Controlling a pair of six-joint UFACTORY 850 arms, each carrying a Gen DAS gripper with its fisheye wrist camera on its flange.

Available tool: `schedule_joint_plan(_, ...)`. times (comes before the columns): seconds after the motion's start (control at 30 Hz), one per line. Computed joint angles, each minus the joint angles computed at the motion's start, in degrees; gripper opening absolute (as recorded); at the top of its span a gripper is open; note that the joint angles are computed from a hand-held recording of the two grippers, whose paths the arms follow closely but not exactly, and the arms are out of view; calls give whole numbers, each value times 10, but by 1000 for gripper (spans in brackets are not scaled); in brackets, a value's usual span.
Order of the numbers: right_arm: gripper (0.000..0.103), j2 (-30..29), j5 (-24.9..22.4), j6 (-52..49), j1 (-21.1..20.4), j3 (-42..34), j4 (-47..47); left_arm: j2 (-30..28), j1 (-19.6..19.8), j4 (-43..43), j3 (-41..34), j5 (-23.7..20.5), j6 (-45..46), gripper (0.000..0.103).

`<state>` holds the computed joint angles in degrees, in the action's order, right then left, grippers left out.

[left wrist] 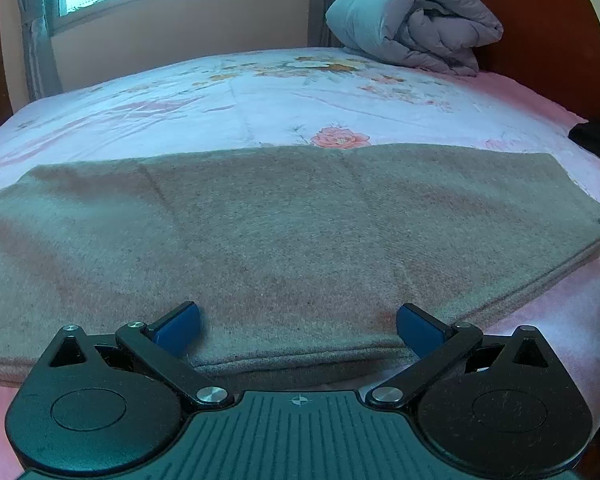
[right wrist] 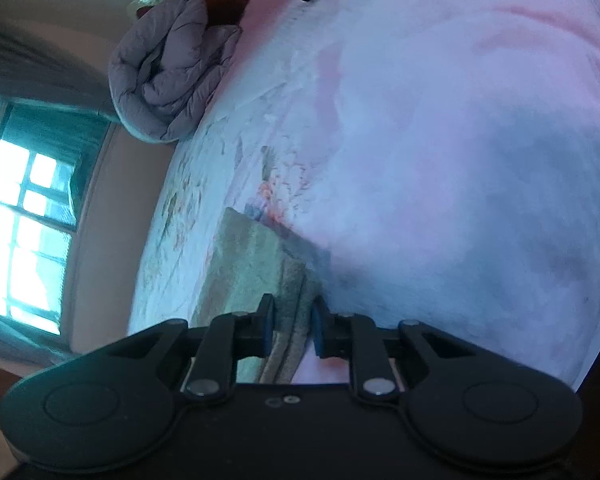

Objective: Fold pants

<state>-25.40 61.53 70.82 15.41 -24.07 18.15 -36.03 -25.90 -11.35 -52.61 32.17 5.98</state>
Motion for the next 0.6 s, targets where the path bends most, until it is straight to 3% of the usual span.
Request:
schedule_joint_plan(0.13,8,53,-23,-87,26,-2,42,1,6,31,1,2,-29,103)
schedule_joint_plan(0.2,8,89,-48,-158,44,-13,58,13,27,117,11,3,-94,103)
schedule_joint_plan(0.27,8,123,-76,-257,73,-36,87,47,55,142,52,55,-117,103)
schedule_joint_plan(0.33,8,139,-98,-350,105,-66,118,75,90,118,90,116,-79,103)
schedule_joint_plan(0.37,8,140,-108,-398,125,-88,137,88,112,98,96,111,-50,103)
schedule_joint_plan(0.47,8,115,-135,-499,171,-153,183,69,196,70,55,-1,10,100)
schedule_joint_plan(0.5,8,102,-145,-527,182,-174,195,76,230,87,56,-6,-14,98)
schedule_joint_plan(0.57,9,57,-173,-594,213,-232,223,89,294,142,71,28,-83,98)
schedule_joint_plan(0.6,9,31,-189,-630,227,-262,235,88,316,156,69,20,-86,98)
